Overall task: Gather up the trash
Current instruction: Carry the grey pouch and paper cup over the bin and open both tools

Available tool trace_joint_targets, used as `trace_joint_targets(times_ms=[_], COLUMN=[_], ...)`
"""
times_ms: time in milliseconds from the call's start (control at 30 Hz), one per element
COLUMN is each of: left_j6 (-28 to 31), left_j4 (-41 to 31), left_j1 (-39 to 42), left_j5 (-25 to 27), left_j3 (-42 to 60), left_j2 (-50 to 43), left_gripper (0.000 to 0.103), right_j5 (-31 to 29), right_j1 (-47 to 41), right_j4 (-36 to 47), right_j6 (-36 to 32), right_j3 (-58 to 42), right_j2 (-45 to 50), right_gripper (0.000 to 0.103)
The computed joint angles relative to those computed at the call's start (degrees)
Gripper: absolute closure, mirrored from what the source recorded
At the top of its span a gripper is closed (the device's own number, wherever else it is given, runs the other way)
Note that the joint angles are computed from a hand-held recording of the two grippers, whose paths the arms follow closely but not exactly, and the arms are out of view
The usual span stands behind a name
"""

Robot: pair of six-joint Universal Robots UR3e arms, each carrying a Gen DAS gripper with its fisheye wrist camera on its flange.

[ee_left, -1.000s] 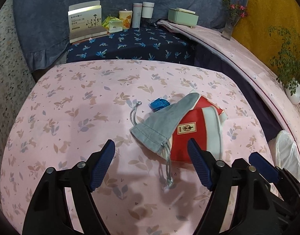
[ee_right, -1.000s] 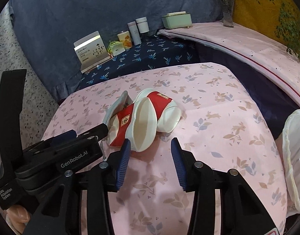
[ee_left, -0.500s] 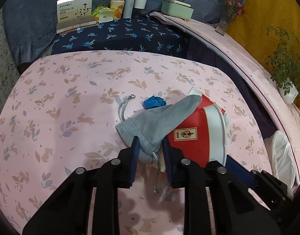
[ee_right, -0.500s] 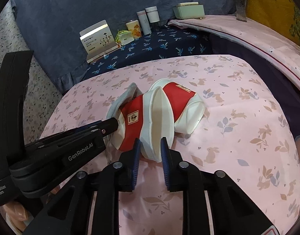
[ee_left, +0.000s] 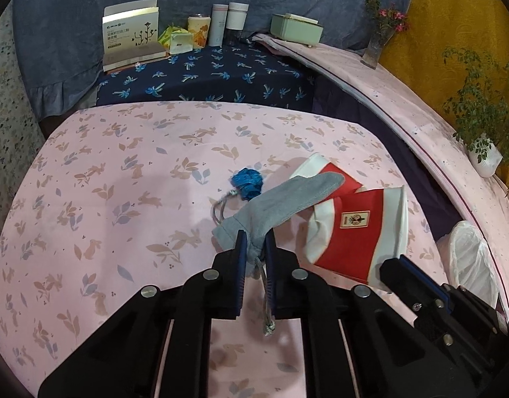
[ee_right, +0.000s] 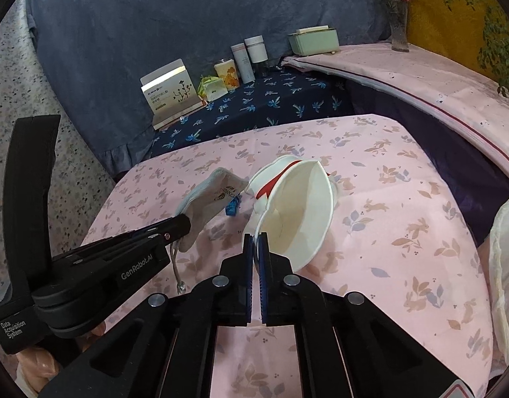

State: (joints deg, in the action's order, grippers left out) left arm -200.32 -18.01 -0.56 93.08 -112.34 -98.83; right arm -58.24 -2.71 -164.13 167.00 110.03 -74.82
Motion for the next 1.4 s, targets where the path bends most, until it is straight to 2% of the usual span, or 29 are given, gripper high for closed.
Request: trace_joint_targets(times_ms=[300, 700, 1033, 1400], left_j6=[-4.10, -8.13, -9.12, -8.35], left_j4=[-5.05, -14.35, -23.33, -34.93], left_j1=[-9.80, -24.70, -32.99, -37.02], left_j5=[5.45, 11.02, 10.39, 7.59], left_j3=[6.97, 28.47, 50.99, 76.80], left_j2=[-0.59, -12.33, -26.52, -41.52], left_gripper=[0.093, 0.093, 0.093, 0.093], right_j5=[7.07, 16.63, 20.40, 19.95], right_j1=[-11.78, -33.17, -49.68, -57.28], right_j4=[3.65, 17.34, 27.31, 29.45], right_j6=[-3.92, -15.64, -24.54, -28.14], right_j3=[7.79, 12.90, 11.73, 10.62], right_j2=[-11.46, -23.08, -23.97, -20.46], right_gripper=[0.099, 0.099, 0.099, 0.099])
